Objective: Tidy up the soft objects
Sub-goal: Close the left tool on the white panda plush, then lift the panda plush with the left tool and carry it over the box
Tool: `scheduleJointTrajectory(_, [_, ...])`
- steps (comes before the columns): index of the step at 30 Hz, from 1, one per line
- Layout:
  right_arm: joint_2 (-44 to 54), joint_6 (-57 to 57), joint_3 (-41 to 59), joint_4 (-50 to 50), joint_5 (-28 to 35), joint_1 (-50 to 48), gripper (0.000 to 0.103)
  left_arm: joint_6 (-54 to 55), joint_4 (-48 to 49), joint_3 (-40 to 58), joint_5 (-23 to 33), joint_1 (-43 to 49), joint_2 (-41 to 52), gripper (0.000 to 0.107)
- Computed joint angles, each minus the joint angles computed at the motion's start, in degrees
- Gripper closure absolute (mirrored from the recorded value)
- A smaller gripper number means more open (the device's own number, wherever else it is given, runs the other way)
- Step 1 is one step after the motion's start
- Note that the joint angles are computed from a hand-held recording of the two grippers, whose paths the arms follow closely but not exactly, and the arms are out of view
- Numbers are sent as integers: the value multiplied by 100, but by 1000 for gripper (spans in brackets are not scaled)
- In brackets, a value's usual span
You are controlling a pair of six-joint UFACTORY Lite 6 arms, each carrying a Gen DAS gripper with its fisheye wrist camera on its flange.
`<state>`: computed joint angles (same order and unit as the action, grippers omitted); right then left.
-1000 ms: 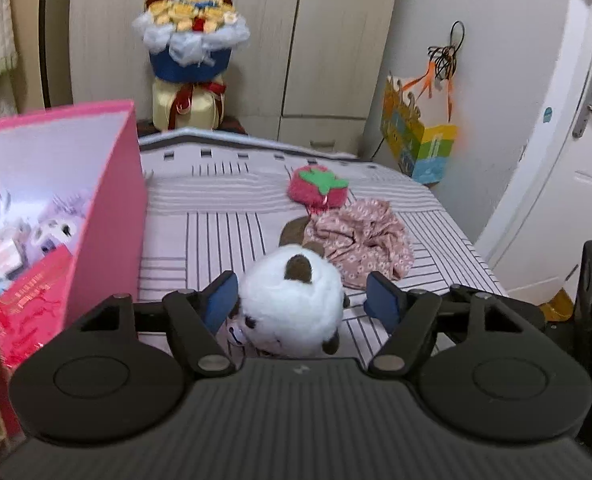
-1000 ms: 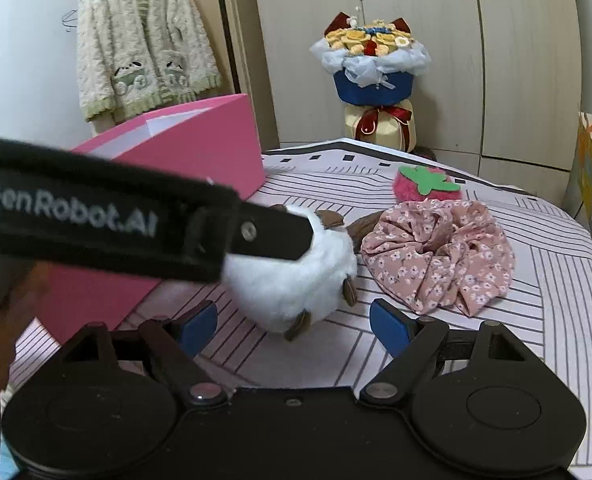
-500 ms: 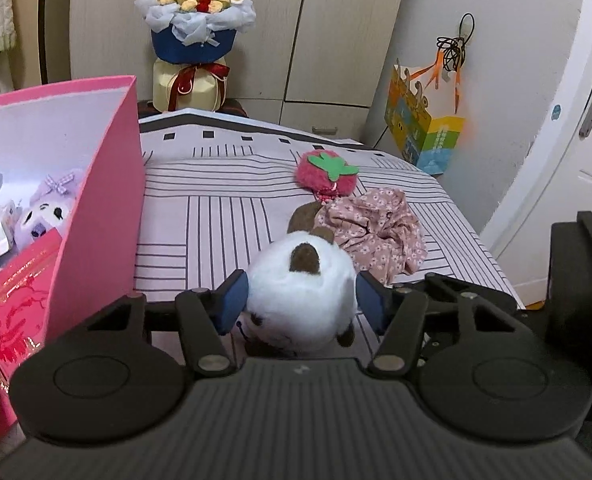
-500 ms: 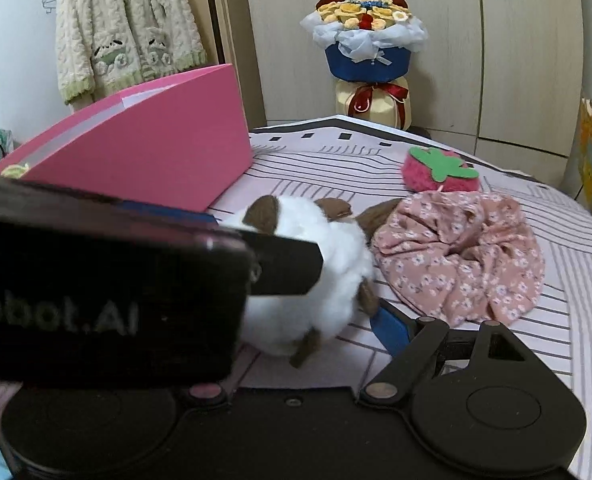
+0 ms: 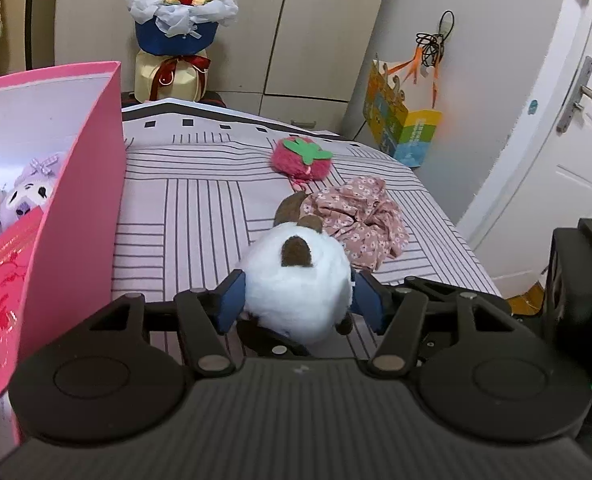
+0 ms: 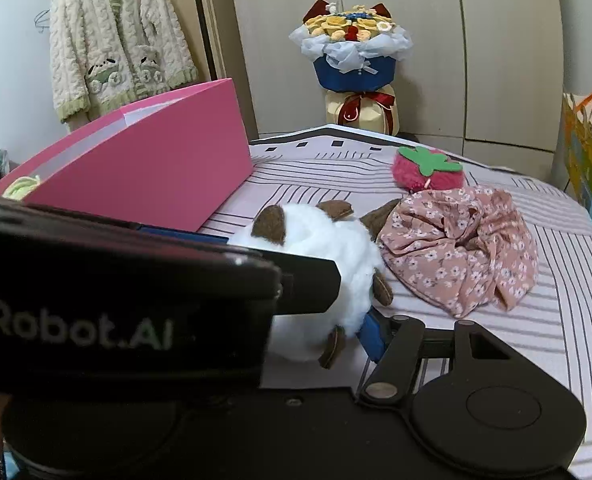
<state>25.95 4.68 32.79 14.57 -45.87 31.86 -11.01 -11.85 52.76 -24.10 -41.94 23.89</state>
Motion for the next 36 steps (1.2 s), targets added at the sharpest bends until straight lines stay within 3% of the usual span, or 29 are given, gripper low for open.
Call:
scheduleJointTrajectory(5, [-177, 344, -330, -41, -249, 160, 35, 234, -262, -374, -96, -159, -330, 47])
scheduleJointTrajectory(10, [-271, 523, -908, 53, -1258, 566, 35, 883, -969, -982, -333, -450, -926, 47])
scheduleJointTrajectory(13, [-419, 468, -1111, 410, -1454, 923, 35, 1334, -1459, -1277, -419, -662, -1264, 47])
scheduleJointTrajectory(19, [-806, 190, -1337, 1544, -1300, 1784, 35, 1865, -2059, -1846, -516, -1067, -1865, 47])
scheduleJointTrajectory(25, [-1233, -65, -1656, 2608, -1089, 2615, 34, 1507, -1732, -2380, -450, -1225, -2386, 47])
scheduleJointTrajectory(31, [-1650, -103, -2000, 3187, -1003, 3279, 32, 1565, -2020, -2774, -477, -1508, -2777, 47])
scheduleJointTrajectory(36, [-2064, -827, -2003, 4235, -621, 4003, 32, 1110, -1639, -3196, 30, -1461, -3497, 47])
